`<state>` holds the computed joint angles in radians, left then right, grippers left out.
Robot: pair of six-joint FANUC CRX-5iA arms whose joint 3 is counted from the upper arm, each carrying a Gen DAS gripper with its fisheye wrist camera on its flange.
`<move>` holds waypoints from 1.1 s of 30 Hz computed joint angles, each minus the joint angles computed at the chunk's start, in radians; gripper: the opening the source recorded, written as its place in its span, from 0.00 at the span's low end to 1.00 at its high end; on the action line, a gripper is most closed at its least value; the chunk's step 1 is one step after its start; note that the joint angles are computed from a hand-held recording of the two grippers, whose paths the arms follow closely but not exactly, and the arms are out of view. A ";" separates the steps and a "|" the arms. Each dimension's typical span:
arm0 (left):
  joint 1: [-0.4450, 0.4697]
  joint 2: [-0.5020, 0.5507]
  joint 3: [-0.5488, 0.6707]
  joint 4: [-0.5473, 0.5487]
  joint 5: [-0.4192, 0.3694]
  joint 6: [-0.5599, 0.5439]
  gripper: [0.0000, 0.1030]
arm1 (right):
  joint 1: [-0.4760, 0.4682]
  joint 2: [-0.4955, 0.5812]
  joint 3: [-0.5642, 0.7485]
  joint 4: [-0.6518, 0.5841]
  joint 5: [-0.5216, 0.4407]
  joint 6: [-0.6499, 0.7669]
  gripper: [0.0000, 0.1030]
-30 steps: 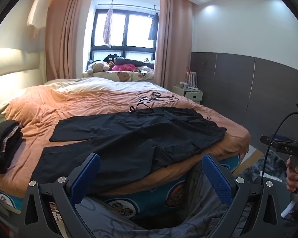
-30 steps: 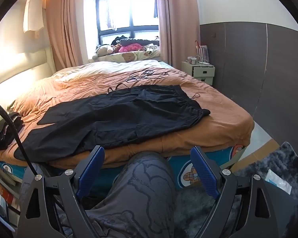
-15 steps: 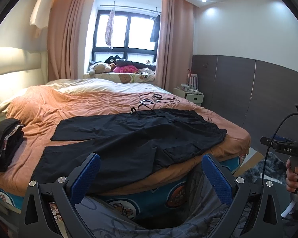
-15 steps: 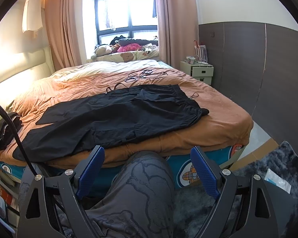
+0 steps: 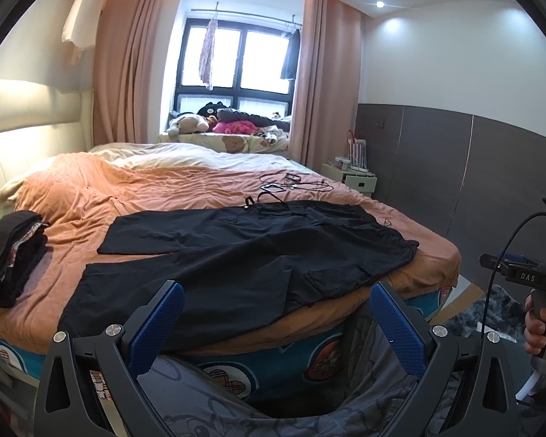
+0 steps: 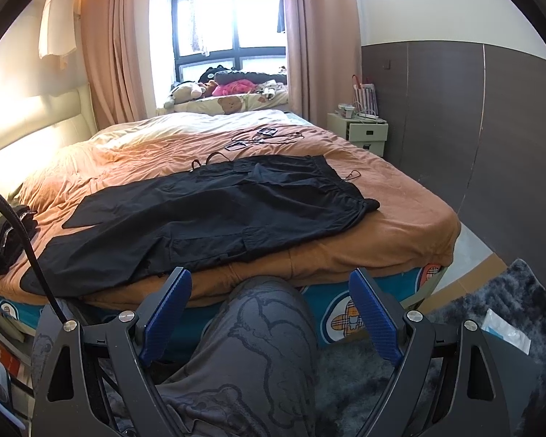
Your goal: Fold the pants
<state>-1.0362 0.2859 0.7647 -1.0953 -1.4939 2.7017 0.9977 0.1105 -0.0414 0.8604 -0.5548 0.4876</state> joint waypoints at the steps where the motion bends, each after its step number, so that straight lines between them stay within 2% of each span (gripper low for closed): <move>1: 0.001 -0.004 -0.005 0.001 0.003 0.001 1.00 | 0.000 0.000 -0.001 0.002 0.000 -0.003 0.85; 14: -0.006 -0.026 -0.037 -0.003 0.010 0.036 1.00 | -0.004 -0.002 0.012 -0.059 0.004 0.043 0.85; 33: -0.006 -0.039 -0.062 0.001 0.006 0.069 1.00 | 0.003 -0.003 -0.002 -0.030 0.002 0.018 0.85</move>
<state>-1.0419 0.2474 0.7026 -1.0939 -1.4883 2.7704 1.0011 0.1071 -0.0429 0.8309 -0.5525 0.5055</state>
